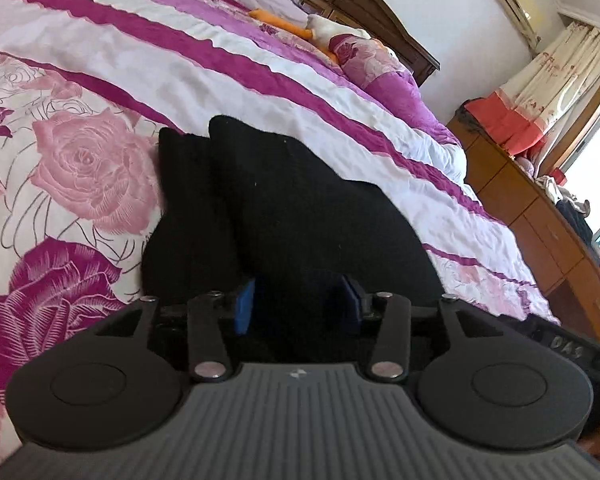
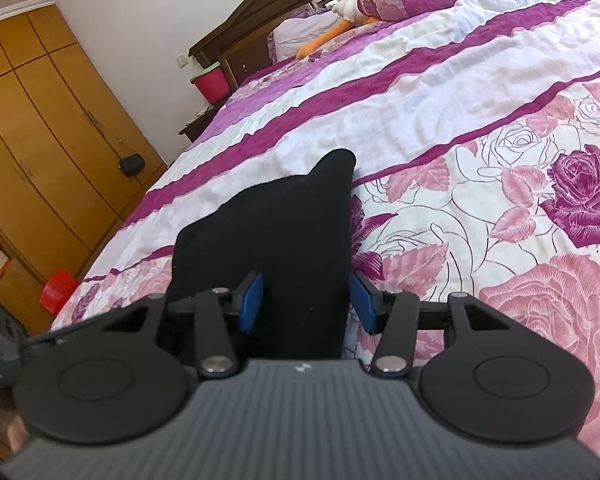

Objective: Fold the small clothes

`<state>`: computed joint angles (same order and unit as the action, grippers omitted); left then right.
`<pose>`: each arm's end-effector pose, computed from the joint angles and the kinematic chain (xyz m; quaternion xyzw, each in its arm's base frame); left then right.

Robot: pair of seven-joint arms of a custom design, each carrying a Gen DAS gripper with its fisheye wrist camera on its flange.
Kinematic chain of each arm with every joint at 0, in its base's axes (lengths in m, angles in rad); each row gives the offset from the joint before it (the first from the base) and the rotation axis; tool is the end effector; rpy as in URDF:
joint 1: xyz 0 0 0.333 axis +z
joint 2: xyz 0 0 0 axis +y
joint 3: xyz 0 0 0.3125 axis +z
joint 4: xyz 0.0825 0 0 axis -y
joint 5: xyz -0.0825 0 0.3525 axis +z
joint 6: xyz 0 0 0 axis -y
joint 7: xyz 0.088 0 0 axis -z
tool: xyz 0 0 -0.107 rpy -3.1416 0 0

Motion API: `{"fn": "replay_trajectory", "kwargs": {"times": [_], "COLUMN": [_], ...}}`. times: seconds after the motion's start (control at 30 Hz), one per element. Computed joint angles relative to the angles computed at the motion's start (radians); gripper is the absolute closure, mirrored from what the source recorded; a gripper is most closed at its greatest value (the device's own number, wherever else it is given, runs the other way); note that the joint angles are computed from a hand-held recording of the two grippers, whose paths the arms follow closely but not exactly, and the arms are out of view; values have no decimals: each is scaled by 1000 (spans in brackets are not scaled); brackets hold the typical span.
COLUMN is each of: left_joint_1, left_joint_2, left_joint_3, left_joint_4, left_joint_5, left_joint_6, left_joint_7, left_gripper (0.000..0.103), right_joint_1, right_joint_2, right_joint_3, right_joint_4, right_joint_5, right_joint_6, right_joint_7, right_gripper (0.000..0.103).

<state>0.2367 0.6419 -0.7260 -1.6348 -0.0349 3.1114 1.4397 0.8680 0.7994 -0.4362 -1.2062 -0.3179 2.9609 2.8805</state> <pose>0.6719 -0.2142 0.4439 -0.6168 0.6163 -0.4851 0.0658 0.6214 0.4541 0.4504 -0.5111 0.6942 -0.1631 0.4798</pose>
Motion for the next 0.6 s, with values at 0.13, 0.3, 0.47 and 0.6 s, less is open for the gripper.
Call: {"fn": "replay_trajectory", "kwargs": {"times": [0.13, 0.3, 0.47, 0.6], "left_joint_1": [6, -134, -168, -151], "left_joint_2": [11, -175, -199, -179], "left_joint_3": [-8, 238, 314, 299], "left_joint_4": [-12, -156, -195, -172], "left_joint_5": [0, -2, 38, 86], "left_joint_6": [46, 196, 101, 89], "left_joint_7": [-25, -170, -237, -275], "left_gripper": [87, 92, 91, 87], "right_joint_1": [0, 14, -33, -87], "right_joint_2": [0, -6, 36, 88], "right_joint_3": [8, -6, 85, 193], "right_joint_4": [-2, -5, 83, 192], "right_joint_5": [4, -13, 16, 58], "right_joint_6": [-5, 0, -31, -138], "right_joint_7": [-1, 1, -125, -246], "right_gripper": [51, 51, 51, 47]}}
